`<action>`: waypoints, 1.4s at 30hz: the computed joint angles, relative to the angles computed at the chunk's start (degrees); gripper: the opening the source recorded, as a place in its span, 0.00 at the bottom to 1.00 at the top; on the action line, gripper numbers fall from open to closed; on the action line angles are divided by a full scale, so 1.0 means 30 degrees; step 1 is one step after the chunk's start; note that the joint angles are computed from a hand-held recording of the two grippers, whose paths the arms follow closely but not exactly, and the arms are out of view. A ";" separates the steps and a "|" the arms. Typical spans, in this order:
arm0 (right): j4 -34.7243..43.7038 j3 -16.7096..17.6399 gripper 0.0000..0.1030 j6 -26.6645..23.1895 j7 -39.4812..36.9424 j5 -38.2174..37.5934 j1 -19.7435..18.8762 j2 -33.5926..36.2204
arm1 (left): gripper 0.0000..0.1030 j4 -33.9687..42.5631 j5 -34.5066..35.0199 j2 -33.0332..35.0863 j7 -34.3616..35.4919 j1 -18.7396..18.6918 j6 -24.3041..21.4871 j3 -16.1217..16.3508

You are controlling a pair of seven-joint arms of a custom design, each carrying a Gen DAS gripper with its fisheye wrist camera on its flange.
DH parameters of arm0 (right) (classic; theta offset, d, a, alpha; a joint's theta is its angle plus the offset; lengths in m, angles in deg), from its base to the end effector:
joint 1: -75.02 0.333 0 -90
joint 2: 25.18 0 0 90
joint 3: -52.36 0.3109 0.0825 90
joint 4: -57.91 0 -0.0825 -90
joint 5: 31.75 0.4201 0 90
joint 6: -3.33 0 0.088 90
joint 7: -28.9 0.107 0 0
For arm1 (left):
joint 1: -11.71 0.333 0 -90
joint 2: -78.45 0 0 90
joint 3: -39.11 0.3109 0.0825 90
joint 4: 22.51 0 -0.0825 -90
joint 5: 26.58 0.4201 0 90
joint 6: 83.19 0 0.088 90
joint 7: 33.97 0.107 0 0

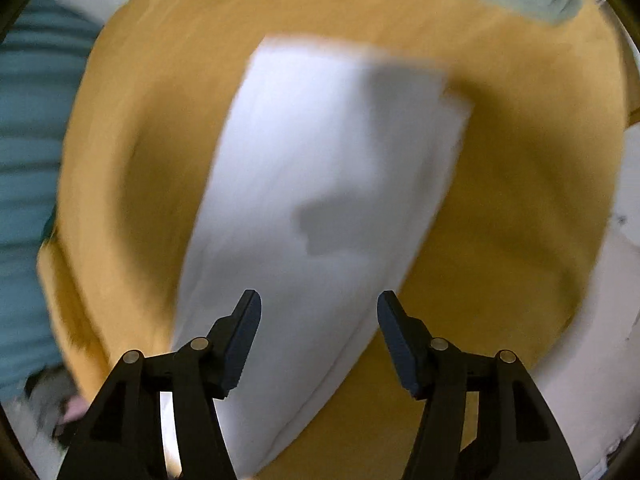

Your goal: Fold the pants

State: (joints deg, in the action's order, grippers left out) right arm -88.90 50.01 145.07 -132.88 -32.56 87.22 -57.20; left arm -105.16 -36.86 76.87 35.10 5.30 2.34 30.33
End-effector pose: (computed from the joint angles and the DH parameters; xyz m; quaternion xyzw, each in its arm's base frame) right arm 0.4416 0.0762 0.4834 0.0661 0.9702 0.0620 0.2245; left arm 0.5463 -0.1709 0.6945 0.7312 -0.6755 0.0738 0.0600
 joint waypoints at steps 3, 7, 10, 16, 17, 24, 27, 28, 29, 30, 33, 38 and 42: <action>0.2668 -0.1524 0.62 0.1923 -0.3614 0.2802 0.2679 0.3558 | 0.85 -0.0239 -0.0577 -0.0419 -0.1559 0.0956 0.0011 0.0902; 0.5750 -0.2733 0.62 0.3783 -0.8271 0.8160 0.5604 0.7711 | 0.85 -0.0412 -0.0072 -0.0234 -0.2900 0.2031 0.0511 0.1526; 0.7660 -0.1778 0.62 0.3799 -0.8943 1.0563 0.5552 0.9933 | 0.85 -0.0420 0.0102 0.0458 -0.3150 0.2510 0.0317 0.1605; 0.7304 -0.0023 0.61 0.5799 -0.5479 1.0533 0.4944 1.0657 | 0.78 -0.2372 -0.1527 0.0309 -0.3616 0.3056 0.2080 0.1477; 0.7191 0.0184 0.59 0.5824 -0.4940 0.9768 0.4681 1.0686 | 0.62 -0.2789 -0.1382 0.0097 -0.3582 0.2980 0.2639 0.1383; 0.6721 0.0506 0.03 0.5092 -0.0298 0.4003 0.4471 0.9401 | 0.25 -0.3734 0.0858 -0.1212 -0.2516 0.2100 0.4392 0.1016; 0.7355 0.0781 0.03 0.2693 -0.3948 0.5921 0.4235 0.9145 | 0.27 -0.4410 0.1197 -0.1290 -0.2306 0.1972 0.3846 0.1217; 0.7512 0.0988 0.03 0.2265 -0.4687 0.6794 0.4176 0.9436 | 0.30 -0.4216 0.0949 -0.0950 -0.2284 0.2062 0.3400 0.1398; 0.7716 0.0930 0.05 0.1899 -0.6082 0.8259 0.4241 0.9882 | 0.33 -0.3971 0.0822 -0.0709 -0.2355 0.2107 0.3244 0.1435; 0.8098 0.0734 0.13 0.1076 -0.8762 1.0799 0.4222 1.0452 | 0.35 -0.3889 0.0707 -0.0656 -0.2388 0.2152 0.3141 0.1443; 0.8760 0.0910 0.25 -0.0508 -1.2006 1.3594 0.3470 1.0689 | 0.39 -0.2619 0.0478 -0.0269 -0.1730 0.2442 0.1884 0.1644; 1.3437 0.0880 0.46 -0.5442 -1.5939 1.1838 0.2360 1.1814 | 0.49 -0.1460 0.0481 -0.0608 -0.0734 0.2538 0.0747 0.1474; 1.9937 0.2987 0.46 -0.5445 -2.0649 1.2103 -0.0677 1.6339 | 0.59 -0.0428 0.1201 0.0321 0.0213 0.1719 0.1471 0.0715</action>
